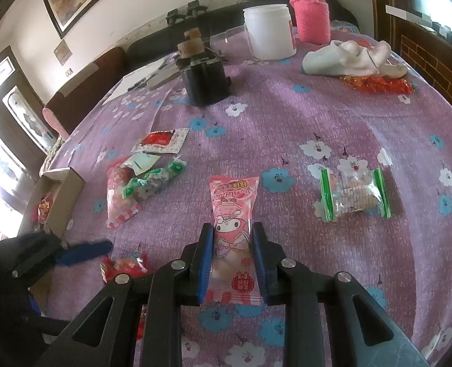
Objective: Organize snacks
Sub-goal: 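Grasp the pink cartoon packet with right tool while left tool grasps a red snack, then lift and carry both held snacks toward the cardboard tray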
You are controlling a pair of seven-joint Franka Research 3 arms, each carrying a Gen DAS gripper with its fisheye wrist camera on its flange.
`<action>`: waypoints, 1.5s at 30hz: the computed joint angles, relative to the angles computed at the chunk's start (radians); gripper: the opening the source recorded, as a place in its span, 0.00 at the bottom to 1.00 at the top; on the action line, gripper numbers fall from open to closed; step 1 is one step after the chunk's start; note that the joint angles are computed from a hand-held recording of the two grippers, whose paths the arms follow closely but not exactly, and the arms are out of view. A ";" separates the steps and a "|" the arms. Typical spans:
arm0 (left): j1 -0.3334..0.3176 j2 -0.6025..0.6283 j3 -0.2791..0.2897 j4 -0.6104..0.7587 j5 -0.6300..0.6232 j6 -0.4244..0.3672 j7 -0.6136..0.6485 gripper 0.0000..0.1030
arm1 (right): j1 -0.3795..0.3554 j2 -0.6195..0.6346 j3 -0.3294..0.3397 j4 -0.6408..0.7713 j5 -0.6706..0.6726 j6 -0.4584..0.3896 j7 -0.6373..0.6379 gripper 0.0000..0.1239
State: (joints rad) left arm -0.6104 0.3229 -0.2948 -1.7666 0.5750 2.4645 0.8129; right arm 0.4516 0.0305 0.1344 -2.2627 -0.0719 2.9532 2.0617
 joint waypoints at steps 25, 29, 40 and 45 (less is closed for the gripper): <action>-0.036 -0.077 0.021 -0.088 0.164 0.067 -0.387 0.19 | -0.002 -0.009 -0.004 -0.024 -0.110 0.038 0.124 0.21; -0.019 -0.175 0.009 -0.192 0.226 0.130 -0.521 0.12 | -0.005 -0.014 0.003 -0.038 -0.048 0.063 0.083 0.21; 0.049 -0.278 -0.078 -0.318 0.246 0.130 -0.613 0.12 | -0.011 -0.032 0.008 -0.068 -0.053 0.107 0.110 0.20; 0.009 -0.177 -0.069 -0.225 0.272 0.064 -0.551 0.40 | -0.015 -0.031 0.013 -0.067 -0.056 0.097 0.120 0.20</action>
State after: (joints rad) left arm -0.6013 0.1455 -0.3639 -1.9915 0.8466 2.5285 0.2622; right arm 0.4365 -0.0005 0.1471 -2.3300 -0.1284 3.0500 2.1813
